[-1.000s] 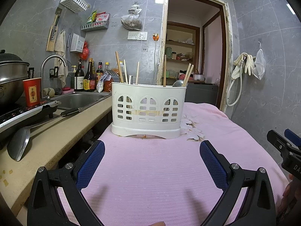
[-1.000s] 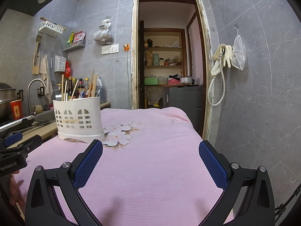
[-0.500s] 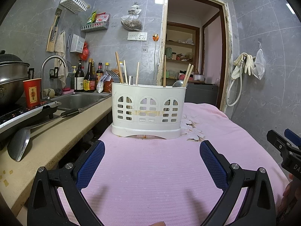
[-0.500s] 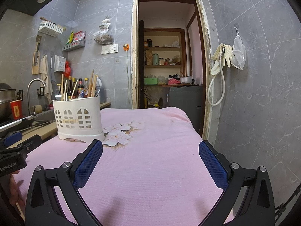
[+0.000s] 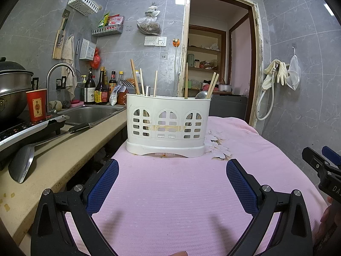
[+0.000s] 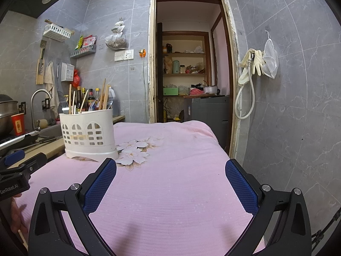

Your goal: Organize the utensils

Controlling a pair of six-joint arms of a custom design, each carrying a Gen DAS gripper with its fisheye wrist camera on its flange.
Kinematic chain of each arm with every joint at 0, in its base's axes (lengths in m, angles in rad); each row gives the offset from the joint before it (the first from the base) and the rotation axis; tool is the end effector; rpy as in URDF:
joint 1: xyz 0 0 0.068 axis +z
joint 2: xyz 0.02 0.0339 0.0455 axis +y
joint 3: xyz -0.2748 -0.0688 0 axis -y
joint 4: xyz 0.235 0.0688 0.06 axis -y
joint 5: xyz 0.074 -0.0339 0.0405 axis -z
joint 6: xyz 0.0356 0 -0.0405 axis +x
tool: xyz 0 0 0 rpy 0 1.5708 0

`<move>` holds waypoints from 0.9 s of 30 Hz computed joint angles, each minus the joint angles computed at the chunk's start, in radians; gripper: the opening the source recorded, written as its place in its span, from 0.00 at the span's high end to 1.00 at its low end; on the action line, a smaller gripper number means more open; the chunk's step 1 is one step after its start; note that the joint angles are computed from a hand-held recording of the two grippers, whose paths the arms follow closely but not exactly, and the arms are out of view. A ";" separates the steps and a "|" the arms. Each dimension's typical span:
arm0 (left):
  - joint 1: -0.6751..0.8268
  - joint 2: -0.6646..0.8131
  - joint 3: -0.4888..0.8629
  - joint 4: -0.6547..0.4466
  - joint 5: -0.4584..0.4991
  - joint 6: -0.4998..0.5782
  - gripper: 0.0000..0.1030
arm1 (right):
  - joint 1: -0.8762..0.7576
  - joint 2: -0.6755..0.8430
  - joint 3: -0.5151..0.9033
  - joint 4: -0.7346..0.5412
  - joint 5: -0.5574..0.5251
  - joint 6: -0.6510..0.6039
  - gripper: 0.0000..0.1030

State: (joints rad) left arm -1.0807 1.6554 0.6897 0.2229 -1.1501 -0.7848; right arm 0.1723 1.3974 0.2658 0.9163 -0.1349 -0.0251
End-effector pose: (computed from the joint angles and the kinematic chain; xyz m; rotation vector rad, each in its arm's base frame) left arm 0.1659 -0.2419 0.1683 -0.2390 1.8356 0.0589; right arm 0.2293 0.0448 0.1736 -0.2728 1.7688 0.2262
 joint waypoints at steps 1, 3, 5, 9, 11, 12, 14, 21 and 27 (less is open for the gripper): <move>0.000 0.000 0.001 -0.001 0.000 0.000 0.04 | 0.000 0.000 0.000 0.000 0.000 0.000 0.00; -0.001 0.001 0.001 -0.002 -0.001 -0.001 0.04 | 0.000 0.000 0.000 0.000 0.000 0.000 0.00; -0.001 0.001 0.001 -0.002 -0.001 -0.001 0.04 | 0.000 -0.001 0.001 -0.002 -0.001 0.001 0.00; -0.001 0.002 0.001 0.000 -0.001 0.000 0.04 | 0.000 -0.001 0.001 -0.002 0.000 0.001 0.00; -0.001 0.002 0.001 0.000 -0.001 0.000 0.04 | 0.001 -0.002 0.001 -0.003 0.001 0.000 0.00; -0.001 0.002 0.001 0.000 -0.001 0.000 0.04 | 0.001 -0.003 0.000 -0.003 0.001 0.000 0.00; -0.001 0.002 0.001 0.000 -0.001 0.000 0.04 | 0.001 -0.002 0.001 -0.003 0.001 0.000 0.00; 0.001 0.000 0.000 0.005 0.000 0.013 0.04 | 0.002 -0.003 0.001 -0.005 0.003 0.001 0.00; 0.003 -0.005 -0.003 0.006 0.003 0.017 0.04 | 0.002 -0.004 0.002 -0.007 0.003 0.001 0.00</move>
State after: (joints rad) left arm -1.0778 1.6504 0.6870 0.2288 -1.1466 -0.7674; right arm 0.1747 1.3939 0.2679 0.9092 -0.1322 -0.0242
